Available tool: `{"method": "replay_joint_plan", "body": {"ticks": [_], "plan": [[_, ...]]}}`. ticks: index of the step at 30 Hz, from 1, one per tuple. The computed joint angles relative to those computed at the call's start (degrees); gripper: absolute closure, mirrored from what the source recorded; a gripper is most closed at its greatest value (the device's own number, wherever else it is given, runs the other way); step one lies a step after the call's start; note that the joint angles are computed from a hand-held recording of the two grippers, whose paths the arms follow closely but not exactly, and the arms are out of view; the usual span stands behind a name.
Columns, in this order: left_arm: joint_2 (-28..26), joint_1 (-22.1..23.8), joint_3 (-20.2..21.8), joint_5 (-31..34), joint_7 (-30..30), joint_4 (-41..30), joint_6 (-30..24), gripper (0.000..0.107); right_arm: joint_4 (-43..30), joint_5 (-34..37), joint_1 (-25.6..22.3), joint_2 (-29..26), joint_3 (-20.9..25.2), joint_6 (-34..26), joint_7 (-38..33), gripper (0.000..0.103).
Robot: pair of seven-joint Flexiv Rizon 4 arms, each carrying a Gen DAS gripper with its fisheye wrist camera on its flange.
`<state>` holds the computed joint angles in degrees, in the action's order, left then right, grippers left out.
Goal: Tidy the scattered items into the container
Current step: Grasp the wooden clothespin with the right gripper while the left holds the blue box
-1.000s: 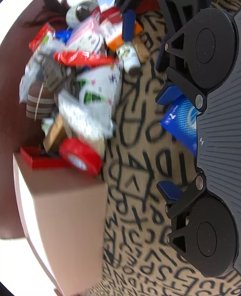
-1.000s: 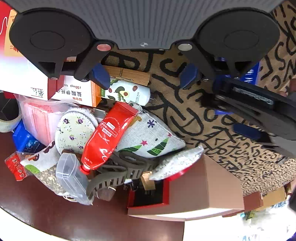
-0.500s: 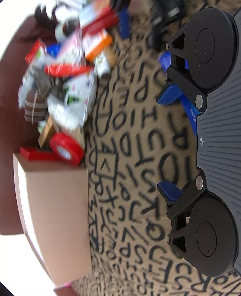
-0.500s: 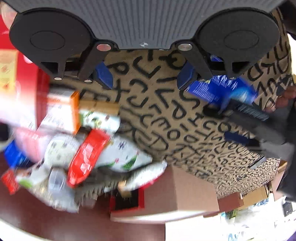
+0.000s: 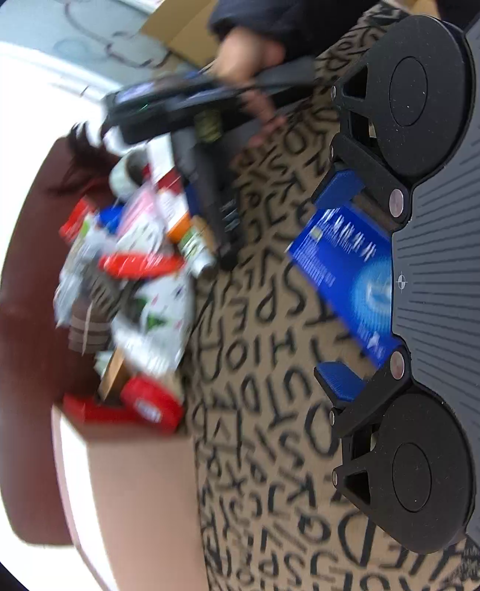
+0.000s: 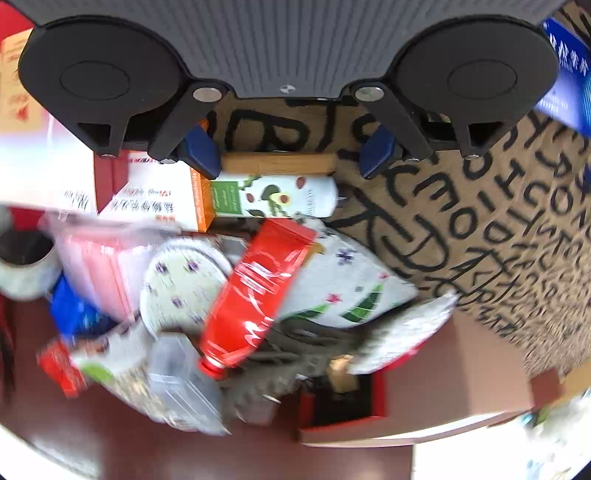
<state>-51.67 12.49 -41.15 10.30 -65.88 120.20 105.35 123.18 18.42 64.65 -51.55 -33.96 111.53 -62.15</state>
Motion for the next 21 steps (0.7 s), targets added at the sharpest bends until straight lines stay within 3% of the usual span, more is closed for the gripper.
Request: {"method": "replay_joint_plan", "body": {"ticks": [2, 4, 7, 10, 12, 14, 15, 17, 18, 19, 21], "plan": [[0.74, -3.36, 2.89, -1.23, -0.22, -0.89, -0.74, 0.011, 0.97, -0.48, -0.68, 1.25, 0.98, 0.21, -0.50, 0.026], [1.55, -7.56, 6.85, -2.56, -0.61, -1.82, -0.10, 0.016, 2.47, -0.73, -2.16, 3.31, 3.39, 1.59, -1.14, 0.047], [1.36, -8.48, 7.61, -3.77, -3.05, -1.95, 1.83, 0.027, 4.91, -0.20, -3.64, 5.72, 6.47, 3.83, -2.83, 0.073], [1.79, -8.92, 8.47, -5.87, -7.25, -2.45, 2.26, 0.041, 7.15, -0.92, -7.26, 9.11, 12.05, 5.88, -5.18, 0.087], [2.79, -10.95, 11.08, -7.62, -10.49, -2.63, 3.49, 0.043, 9.15, -6.62, -13.02, 12.30, 18.49, 7.73, -4.87, 0.087], [3.72, -12.47, 13.32, -7.93, -12.64, -2.57, 4.42, 0.036, 9.88, -5.77, -13.18, 13.46, 20.76, 8.50, -7.84, 0.087], [4.04, -12.19, 13.37, -7.36, -13.07, -2.48, 3.91, 0.034, 8.88, -0.98, -10.86, 13.44, 20.15, 7.67, -11.61, 0.086], [4.49, -11.52, 13.09, -6.11, -13.10, -2.30, 2.56, 0.030, 8.61, 1.90, -7.29, 12.93, 17.49, 8.19, -12.10, 0.076], [4.65, -11.45, 13.08, -5.57, -12.93, -2.15, 2.34, 0.029, 8.01, 2.57, -7.79, 12.82, 18.11, 8.50, -12.11, 0.064], [4.86, -11.59, 13.25, -5.20, -12.75, -2.01, 2.17, 0.029, 7.32, 2.90, -8.39, 12.61, 18.74, 8.63, -12.19, 0.060], [5.33, -12.33, 13.99, -4.90, -12.30, -1.89, 1.70, 0.030, 6.15, 3.14, -8.60, 12.02, 18.95, 7.82, -12.91, 0.060]]}}
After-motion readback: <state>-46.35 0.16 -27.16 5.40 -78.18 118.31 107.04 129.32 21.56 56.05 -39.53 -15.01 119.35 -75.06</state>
